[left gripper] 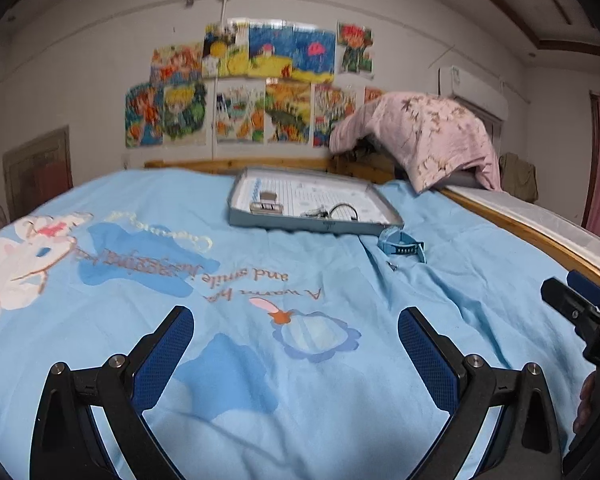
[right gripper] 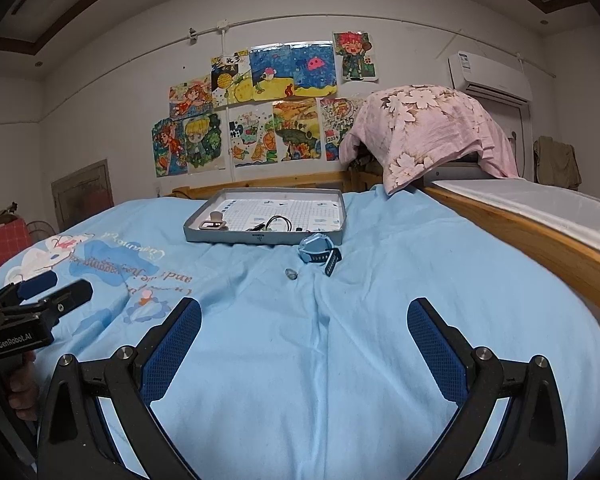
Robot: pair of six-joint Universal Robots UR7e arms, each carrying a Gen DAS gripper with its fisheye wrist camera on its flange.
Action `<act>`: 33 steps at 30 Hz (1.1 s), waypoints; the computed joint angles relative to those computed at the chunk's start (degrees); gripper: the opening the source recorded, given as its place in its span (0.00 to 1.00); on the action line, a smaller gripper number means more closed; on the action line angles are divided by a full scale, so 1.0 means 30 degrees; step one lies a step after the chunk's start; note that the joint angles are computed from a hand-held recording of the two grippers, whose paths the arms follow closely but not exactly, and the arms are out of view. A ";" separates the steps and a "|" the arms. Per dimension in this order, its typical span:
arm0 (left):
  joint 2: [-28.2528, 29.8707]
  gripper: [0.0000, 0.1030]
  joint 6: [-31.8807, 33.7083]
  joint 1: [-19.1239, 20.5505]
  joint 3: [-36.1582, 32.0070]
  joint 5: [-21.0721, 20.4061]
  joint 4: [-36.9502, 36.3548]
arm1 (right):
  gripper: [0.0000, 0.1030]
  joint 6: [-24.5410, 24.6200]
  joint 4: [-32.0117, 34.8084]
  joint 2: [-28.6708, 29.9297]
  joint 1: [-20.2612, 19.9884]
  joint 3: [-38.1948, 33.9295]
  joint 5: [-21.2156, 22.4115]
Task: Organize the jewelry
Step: 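Reach the left tool to the small silver ring while the right tool approaches the blue watch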
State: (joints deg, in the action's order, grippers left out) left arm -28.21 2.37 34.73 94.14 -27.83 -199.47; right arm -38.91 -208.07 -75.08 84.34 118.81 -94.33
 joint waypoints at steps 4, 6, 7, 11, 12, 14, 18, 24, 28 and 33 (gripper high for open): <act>0.0503 1.00 0.0127 0.0573 -0.2448 -0.0232 0.0428 | 0.98 0.0824 0.1744 0.0364 0.0295 -0.2043 -0.0008; 0.0995 1.00 0.0535 0.0831 -0.4028 -0.0318 0.0427 | 0.98 0.1134 0.2104 0.0744 0.0387 -0.3189 0.0305; 0.1199 1.00 0.0595 0.0929 -0.4626 -0.0359 0.0584 | 0.98 0.1138 0.2364 0.1041 0.0476 -0.3941 0.0276; 0.2312 1.00 0.1057 0.1476 -0.7628 -0.0965 0.1229 | 0.98 0.1276 0.3680 0.2333 0.0719 -0.6801 0.0247; 0.2575 1.00 0.1186 0.1592 -0.8216 -0.1106 0.1347 | 0.98 0.1239 0.3948 0.2738 0.0756 -0.7554 0.0207; 0.3259 1.00 0.1433 0.1853 -0.9669 -0.1388 0.1775 | 0.98 0.1074 0.4505 0.3545 0.0799 -0.8964 -0.0017; 0.4779 1.00 0.1809 0.2399 -1.2495 -0.2019 0.3040 | 0.98 0.0999 0.5922 0.4971 0.0672 -1.1438 -0.0214; 0.6102 1.00 0.1437 0.3209 -1.4683 -0.3700 0.5752 | 0.98 0.0995 0.9589 0.6791 0.0115 -1.4913 -0.0202; 0.6543 0.99 0.1025 0.3658 -1.5152 -0.4904 0.7524 | 0.98 0.1083 1.1619 0.7650 -0.0270 -1.6311 -0.0177; 0.6829 0.71 0.1643 0.3924 -1.5409 -0.6286 0.9204 | 0.85 0.0668 1.3686 0.8192 -0.0557 -1.7160 0.0518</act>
State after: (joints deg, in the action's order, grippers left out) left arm -7.72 7.30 46.51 47.92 -46.69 -171.86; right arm -36.91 -167.01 -50.50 82.67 67.33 -92.78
